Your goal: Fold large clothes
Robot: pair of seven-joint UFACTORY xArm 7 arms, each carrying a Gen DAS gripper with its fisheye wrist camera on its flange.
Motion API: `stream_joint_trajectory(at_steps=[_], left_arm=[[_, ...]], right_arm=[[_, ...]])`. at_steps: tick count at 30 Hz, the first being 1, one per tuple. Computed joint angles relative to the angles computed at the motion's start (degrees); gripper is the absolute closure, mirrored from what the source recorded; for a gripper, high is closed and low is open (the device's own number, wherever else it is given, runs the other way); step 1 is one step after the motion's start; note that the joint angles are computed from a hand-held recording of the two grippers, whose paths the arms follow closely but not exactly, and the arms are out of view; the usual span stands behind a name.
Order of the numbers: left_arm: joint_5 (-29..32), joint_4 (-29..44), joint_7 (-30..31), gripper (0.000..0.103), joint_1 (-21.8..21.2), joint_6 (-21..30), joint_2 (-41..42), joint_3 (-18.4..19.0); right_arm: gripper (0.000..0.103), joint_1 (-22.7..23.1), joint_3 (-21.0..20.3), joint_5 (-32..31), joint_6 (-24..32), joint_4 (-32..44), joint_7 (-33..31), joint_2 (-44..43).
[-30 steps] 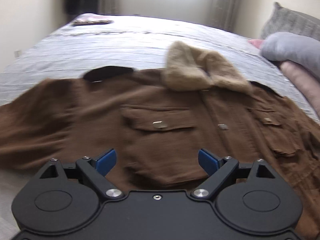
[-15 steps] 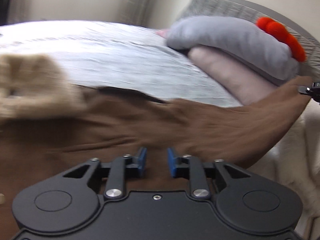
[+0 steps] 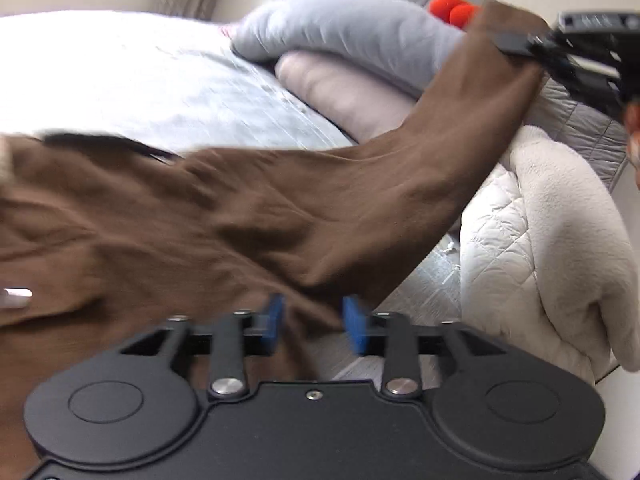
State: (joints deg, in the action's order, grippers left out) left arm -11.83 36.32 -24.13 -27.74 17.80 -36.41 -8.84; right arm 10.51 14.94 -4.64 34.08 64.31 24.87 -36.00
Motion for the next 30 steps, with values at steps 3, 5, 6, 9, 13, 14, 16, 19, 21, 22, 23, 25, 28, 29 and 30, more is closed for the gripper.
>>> stream_joint_trajectory(at_steps=[3,5,6,9,13,14,16,19,21,22,23,25,28,29,30], left_arm=[[2.5,-3.5,0.4,0.031,2.7,7.6,-11.6,0.7],[4.5,-5.1,1.6,0.026,5.2,12.9,-18.4,1.5],[5.5,-5.8,1.7,0.026,6.8,16.1,-22.1,1.5],[7.7,-7.7,3.0,0.026,11.4,25.3,-32.8,3.7],[8.7,-9.6,5.6,0.026,17.7,35.4,-45.0,9.4],[9.0,-10.1,6.4,0.026,19.6,37.1,-47.2,11.0],[9.8,-11.0,7.7,0.026,23.8,40.0,-50.8,14.3],[10.3,-11.7,9.5,0.026,29.9,45.1,-55.5,20.1],[10.0,-12.5,10.1,0.026,33.6,47.4,-57.7,24.1],[9.4,-13.1,10.1,0.026,35.0,47.7,-58.0,25.4],[8.5,-13.9,9.8,0.026,36.3,47.7,-58.3,26.2],[6.8,-14.7,9.6,0.026,38.0,47.7,-58.4,27.4],[4.3,-15.2,9.8,0.026,38.8,46.3,-57.4,26.8],[3.5,-15.4,9.8,0.028,38.7,45.4,-56.7,26.3],[2.5,-15.6,9.6,0.028,38.3,44.5,-55.8,25.8]], right_arm=[[0.098,3.8,2.4,1.5,0.9,4.9,-1.2,2.9],[0.098,5.5,5.0,1.3,1.4,8.4,-1.5,5.4],[0.098,6.3,6.5,1.0,1.5,10.2,-1.5,6.9],[0.097,8.4,11.2,-0.9,2.0,15.6,0.1,12.3],[0.097,12.0,17.1,-4.8,2.4,21.4,4.7,20.9],[0.097,13.1,18.4,-6.0,2.3,21.8,5.9,22.6],[0.097,15.2,21.1,-9.0,2.9,23.9,8.2,27.2],[0.097,19.5,23.1,-11.0,3.7,24.9,10.2,33.0],[0.093,22.3,23.3,-10.1,3.7,23.6,10.0,35.3],[0.090,23.6,23.1,-8.7,3.8,22.8,9.4,36.1],[0.087,24.7,22.9,-6.8,4.3,21.6,8.7,36.6],[0.065,26.2,22.0,-0.6,6.8,20.0,4.9,37.5],[0.046,27.6,19.6,7.0,6.3,14.4,0.6,33.9],[0.044,28.2,18.5,8.6,6.0,13.3,-0.8,32.5],[0.043,28.7,17.3,10.2,5.7,11.9,-2.5,30.9]])
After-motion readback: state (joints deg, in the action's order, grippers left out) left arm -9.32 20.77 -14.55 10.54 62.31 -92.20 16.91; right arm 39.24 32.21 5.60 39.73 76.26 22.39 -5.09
